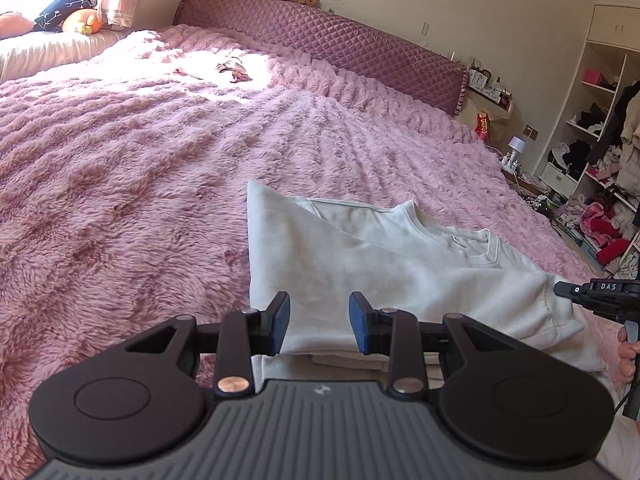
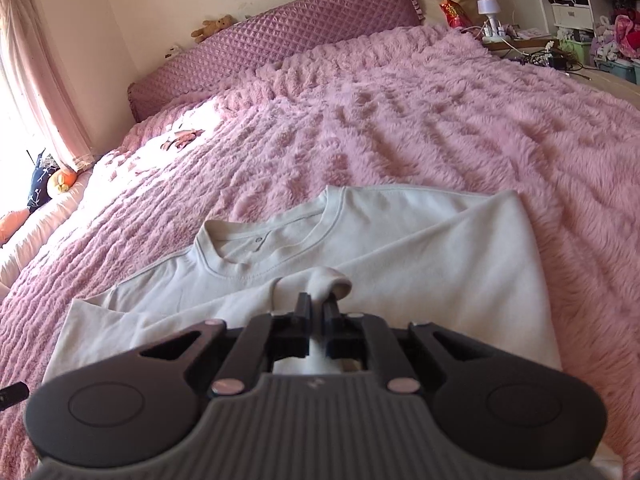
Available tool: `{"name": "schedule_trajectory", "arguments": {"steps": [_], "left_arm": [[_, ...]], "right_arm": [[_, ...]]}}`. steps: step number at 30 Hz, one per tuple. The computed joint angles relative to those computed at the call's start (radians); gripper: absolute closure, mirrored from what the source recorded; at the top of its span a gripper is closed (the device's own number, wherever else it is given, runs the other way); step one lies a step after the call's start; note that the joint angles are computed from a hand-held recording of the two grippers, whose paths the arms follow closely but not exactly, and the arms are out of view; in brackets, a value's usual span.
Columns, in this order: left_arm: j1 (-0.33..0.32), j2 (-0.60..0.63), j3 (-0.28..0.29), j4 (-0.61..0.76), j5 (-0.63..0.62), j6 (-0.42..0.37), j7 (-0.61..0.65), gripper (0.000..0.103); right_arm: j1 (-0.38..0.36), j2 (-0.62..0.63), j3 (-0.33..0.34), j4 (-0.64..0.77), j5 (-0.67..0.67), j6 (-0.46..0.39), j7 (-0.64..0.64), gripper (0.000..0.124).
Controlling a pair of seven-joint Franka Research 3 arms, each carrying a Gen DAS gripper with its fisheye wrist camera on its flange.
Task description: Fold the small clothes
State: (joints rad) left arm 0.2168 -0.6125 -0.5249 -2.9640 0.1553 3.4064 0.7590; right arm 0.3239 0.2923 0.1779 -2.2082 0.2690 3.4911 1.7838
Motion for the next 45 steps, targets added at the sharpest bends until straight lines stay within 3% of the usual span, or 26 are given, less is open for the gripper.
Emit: {"name": "schedule_trajectory", "arguments": {"steps": [5,6,10,11,14,16,19,26,27,28,29,30,31,35,36,37,38,39,41,45], "left_arm": [[-0.005,-0.002,0.017,-0.014,0.026,-0.04,0.025,0.061],[-0.007,0.013,0.022,-0.011,0.033,-0.046,0.027,0.061],[0.063,0.037,-0.052,0.007,0.052,-0.054,0.045,0.061],[0.075,0.036,-0.066,0.012,0.059,-0.061,0.05,0.061],[0.088,0.045,-0.066,0.025,0.098,-0.069,0.088,0.061],[0.041,0.062,0.005,0.024,0.141,-0.063,0.142,0.061],[-0.024,0.07,0.103,0.013,0.196,-0.053,0.241,0.061],[-0.009,0.092,0.124,0.041,0.245,-0.107,0.406,0.061],[0.014,0.107,0.107,0.049,0.252,-0.094,0.426,0.063],[0.027,0.12,0.094,0.055,0.256,-0.08,0.445,0.072],[0.016,0.135,0.109,0.064,0.278,-0.081,0.448,0.08],[-0.022,0.169,0.147,0.077,0.267,-0.077,0.493,0.096],[-0.028,0.181,0.149,0.083,0.267,-0.075,0.51,0.097],[0.106,0.17,-0.016,0.08,0.202,-0.03,0.54,0.1],[0.153,0.146,-0.077,0.068,0.161,-0.01,0.534,0.1],[0.169,0.12,-0.103,0.052,0.121,0.005,0.518,0.101],[0.162,0.103,-0.104,0.037,0.09,0.018,0.502,0.101],[0.124,0.084,-0.07,0.016,0.06,0.027,0.472,0.101],[0.063,0.058,-0.02,-0.015,0.022,0.029,0.427,0.101],[0.068,0.077,-0.052,-0.003,-0.019,-0.058,0.352,0.103]], "right_arm": [[0.031,-0.056,-0.058,-0.041,0.068,-0.008,-0.034,0.124],[0.078,-0.055,-0.102,-0.037,0.125,-0.024,-0.078,0.124],[0.232,-0.026,-0.248,-0.03,0.31,-0.079,-0.218,0.124],[0.229,-0.023,-0.244,-0.035,0.321,-0.073,-0.214,0.124],[0.128,-0.036,-0.137,-0.077,0.287,0.004,-0.144,0.124],[0.159,-0.046,-0.149,-0.084,0.337,0.045,-0.192,0.124],[0.172,-0.054,-0.156,-0.072,0.372,0.015,-0.267,0.124],[0.197,-0.05,-0.17,-0.053,0.445,-0.008,-0.335,0.124],[0.206,-0.047,-0.176,-0.048,0.461,-0.01,-0.347,0.124],[0.22,-0.044,-0.187,-0.04,0.484,-0.015,-0.363,0.124],[0.23,-0.042,-0.194,-0.035,0.503,-0.019,-0.375,0.124],[0.236,-0.041,-0.199,-0.031,0.519,-0.025,-0.383,0.123],[0.233,-0.042,-0.195,-0.033,0.523,-0.026,-0.383,0.123],[0.254,-0.045,-0.212,-0.027,0.553,-0.037,-0.418,0.123],[0.246,-0.049,-0.204,-0.032,0.549,-0.032,-0.414,0.123],[0.226,-0.055,-0.183,-0.04,0.533,-0.018,-0.394,0.123],[0.196,-0.063,-0.155,-0.053,0.504,0.0,-0.363,0.123],[0.168,-0.074,-0.128,-0.07,0.472,0.023,-0.329,0.123],[0.17,-0.086,-0.122,-0.085,0.472,0.05,-0.331,0.123],[0.228,-0.071,-0.165,-0.061,0.619,0.017,-0.461,0.123]]}}
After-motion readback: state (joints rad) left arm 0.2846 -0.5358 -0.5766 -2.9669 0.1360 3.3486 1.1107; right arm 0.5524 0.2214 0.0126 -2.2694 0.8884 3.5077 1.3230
